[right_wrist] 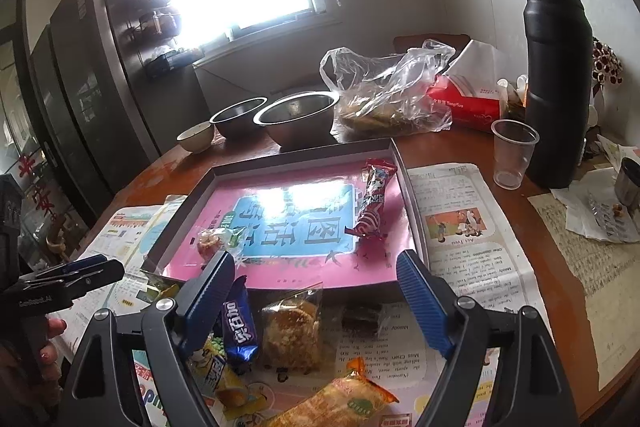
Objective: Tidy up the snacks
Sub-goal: 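Reach the right tool to the orange bread-stick pack and grasp it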
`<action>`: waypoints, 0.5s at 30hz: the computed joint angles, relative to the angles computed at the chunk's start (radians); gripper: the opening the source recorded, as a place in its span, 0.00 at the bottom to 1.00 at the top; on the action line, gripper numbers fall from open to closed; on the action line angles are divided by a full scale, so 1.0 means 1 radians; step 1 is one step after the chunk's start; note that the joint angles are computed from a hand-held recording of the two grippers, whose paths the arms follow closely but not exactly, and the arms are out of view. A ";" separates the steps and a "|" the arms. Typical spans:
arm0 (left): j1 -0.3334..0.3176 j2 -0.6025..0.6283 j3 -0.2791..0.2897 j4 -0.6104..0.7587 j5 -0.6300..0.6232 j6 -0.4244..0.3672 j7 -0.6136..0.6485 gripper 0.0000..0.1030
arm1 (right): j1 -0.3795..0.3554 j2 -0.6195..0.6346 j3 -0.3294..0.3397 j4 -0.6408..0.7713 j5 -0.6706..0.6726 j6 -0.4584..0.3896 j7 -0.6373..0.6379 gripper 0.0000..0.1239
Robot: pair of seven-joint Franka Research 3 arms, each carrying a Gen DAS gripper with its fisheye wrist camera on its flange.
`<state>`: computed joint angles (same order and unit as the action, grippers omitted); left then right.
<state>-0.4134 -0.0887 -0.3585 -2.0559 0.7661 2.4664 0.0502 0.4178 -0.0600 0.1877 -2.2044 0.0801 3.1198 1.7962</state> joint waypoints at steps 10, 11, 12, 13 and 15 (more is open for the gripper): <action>-0.010 -0.012 -0.008 -0.013 -0.019 -0.015 0.023 0.76 | -0.005 -0.041 0.013 -0.051 0.006 -0.008 -0.001 0.67; -0.011 -0.012 -0.009 -0.014 -0.023 -0.017 0.028 0.76 | -0.003 -0.047 0.013 -0.058 0.011 -0.009 -0.005 0.67; -0.013 -0.013 -0.009 -0.017 -0.029 -0.018 0.033 0.76 | -0.004 -0.052 0.015 -0.064 0.013 -0.008 -0.005 0.67; -0.014 -0.014 -0.010 -0.019 -0.032 -0.017 0.035 0.76 | -0.006 -0.057 0.017 -0.070 0.014 -0.010 -0.005 0.67; -0.016 -0.015 -0.011 -0.023 -0.037 -0.019 0.041 0.76 | -0.012 -0.068 0.023 -0.083 0.013 -0.012 0.002 0.67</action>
<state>-0.4294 -0.1038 -0.3700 -2.0788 0.7290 2.4479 0.0910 0.4058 -0.1280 0.2110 -2.2873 0.0927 3.1079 1.7983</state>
